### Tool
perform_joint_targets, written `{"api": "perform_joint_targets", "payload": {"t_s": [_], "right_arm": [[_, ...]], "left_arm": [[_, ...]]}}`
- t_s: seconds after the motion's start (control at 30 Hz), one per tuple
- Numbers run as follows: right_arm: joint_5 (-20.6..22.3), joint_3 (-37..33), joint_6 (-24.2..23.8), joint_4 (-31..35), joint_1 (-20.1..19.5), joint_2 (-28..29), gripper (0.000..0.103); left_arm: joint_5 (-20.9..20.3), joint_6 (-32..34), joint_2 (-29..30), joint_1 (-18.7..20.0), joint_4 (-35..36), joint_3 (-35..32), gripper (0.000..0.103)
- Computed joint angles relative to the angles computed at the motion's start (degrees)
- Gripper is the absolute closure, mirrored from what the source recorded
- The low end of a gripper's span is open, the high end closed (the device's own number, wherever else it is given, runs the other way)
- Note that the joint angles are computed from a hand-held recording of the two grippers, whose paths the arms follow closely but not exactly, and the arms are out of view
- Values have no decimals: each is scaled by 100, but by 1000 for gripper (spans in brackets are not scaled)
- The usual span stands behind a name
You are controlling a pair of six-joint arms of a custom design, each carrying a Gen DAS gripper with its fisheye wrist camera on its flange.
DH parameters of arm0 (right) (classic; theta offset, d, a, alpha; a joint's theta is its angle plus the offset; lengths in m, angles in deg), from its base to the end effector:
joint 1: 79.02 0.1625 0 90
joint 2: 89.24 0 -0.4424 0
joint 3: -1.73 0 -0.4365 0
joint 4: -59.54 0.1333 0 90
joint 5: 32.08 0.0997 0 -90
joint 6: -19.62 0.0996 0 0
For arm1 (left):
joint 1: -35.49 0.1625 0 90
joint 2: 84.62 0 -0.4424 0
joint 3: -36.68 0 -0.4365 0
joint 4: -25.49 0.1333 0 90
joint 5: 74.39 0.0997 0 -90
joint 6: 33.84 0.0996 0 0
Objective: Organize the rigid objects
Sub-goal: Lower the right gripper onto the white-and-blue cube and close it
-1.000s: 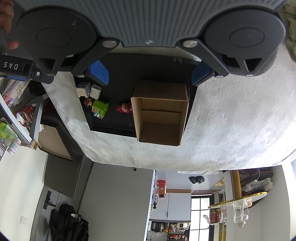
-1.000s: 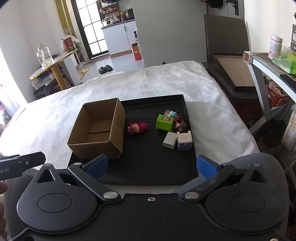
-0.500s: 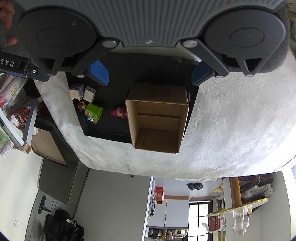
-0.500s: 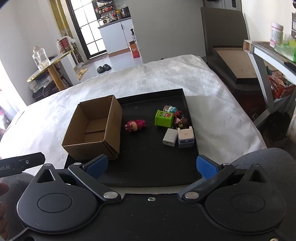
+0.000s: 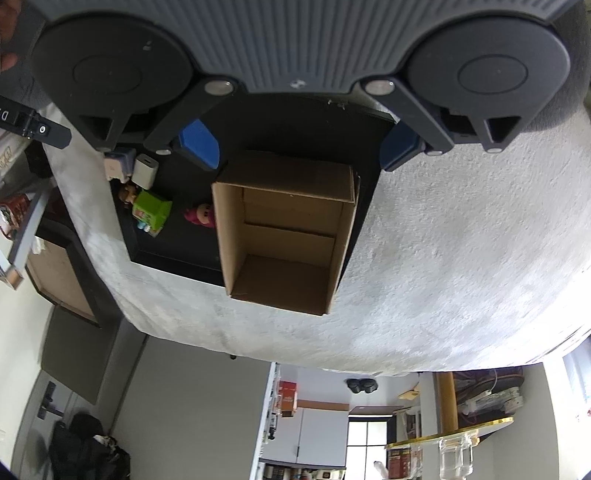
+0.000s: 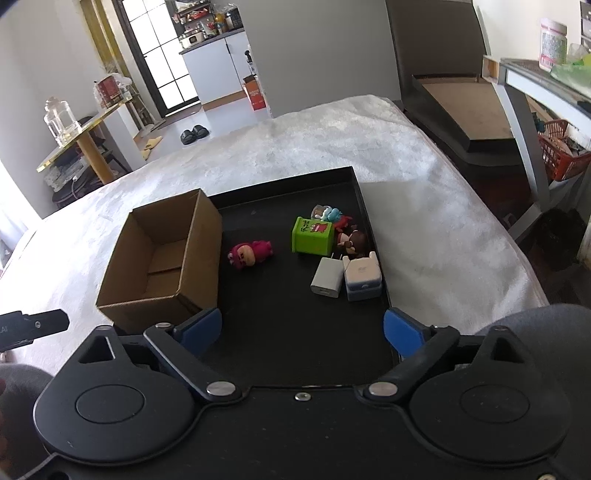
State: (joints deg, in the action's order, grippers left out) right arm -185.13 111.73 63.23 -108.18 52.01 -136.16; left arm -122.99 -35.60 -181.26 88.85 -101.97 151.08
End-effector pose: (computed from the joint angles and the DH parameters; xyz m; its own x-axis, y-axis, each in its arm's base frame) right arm 0.4325 -0.4292 0.0780 -0.7927 0.4111 0.4501 -0.1220 0.6164 -0.7779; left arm -0.1288 -0.5069 0.4321 -0.7518 0.2455 -0.6120 0.5390 0.7633 -0.3561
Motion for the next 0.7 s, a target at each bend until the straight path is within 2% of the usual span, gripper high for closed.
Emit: {"api": "perform_joint_targets", "payload": {"t_s": [0.37,0.6,0.7], "right_arm": [[142,-82,-209,-8,-334,-30,22],[260,-61,-148,147,-604,-110,29],[341,-52,-113,206,-728,-133,29]], "left_arm": [[207,17,506,179,-169,-296,12],[298,25,893,338,-169,-549,24],[363,3,1061,390,-128,-659,26]]}}
